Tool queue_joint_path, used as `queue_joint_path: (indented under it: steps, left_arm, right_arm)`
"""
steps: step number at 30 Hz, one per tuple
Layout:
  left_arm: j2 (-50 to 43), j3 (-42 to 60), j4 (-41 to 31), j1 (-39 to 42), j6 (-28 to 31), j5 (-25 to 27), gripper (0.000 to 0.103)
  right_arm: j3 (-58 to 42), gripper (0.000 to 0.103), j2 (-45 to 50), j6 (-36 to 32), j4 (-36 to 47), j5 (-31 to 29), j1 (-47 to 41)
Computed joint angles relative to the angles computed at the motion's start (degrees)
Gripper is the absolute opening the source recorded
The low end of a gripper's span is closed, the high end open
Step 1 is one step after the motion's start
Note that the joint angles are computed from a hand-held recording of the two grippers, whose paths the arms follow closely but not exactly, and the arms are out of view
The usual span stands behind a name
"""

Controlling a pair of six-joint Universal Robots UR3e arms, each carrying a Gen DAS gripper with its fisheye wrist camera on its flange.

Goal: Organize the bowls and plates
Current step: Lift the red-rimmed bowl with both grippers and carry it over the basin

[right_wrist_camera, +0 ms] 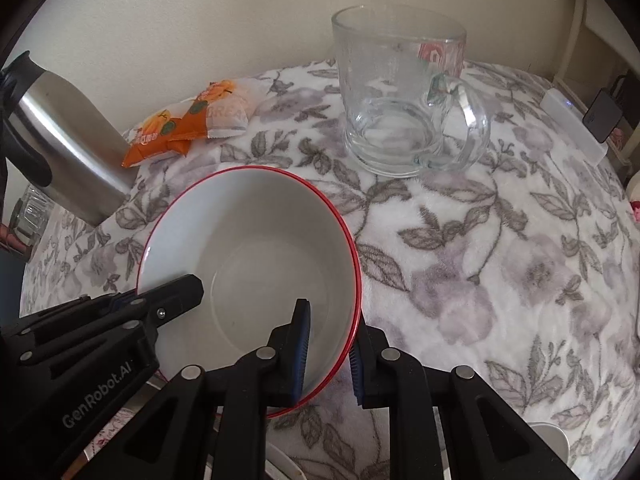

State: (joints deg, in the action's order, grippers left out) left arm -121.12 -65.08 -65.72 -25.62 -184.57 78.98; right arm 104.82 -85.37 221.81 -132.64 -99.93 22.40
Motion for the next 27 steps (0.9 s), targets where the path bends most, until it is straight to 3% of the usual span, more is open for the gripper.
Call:
queue_joint_path:
  steps: [10,27]
  left_arm:
    - [6.82,-3.79,3.53,-0.03,0.00,0.33,0.009]
    - [31.36,-27.69,8.00,4.13,-2.83,-2.75,0.009]
  right_arm:
    - [-4.01,0.019,-3.29,1.53,4.81,-4.77,3.55]
    - [-14.69,0.019,-4.91,12.45,20.44,-14.65,19.96]
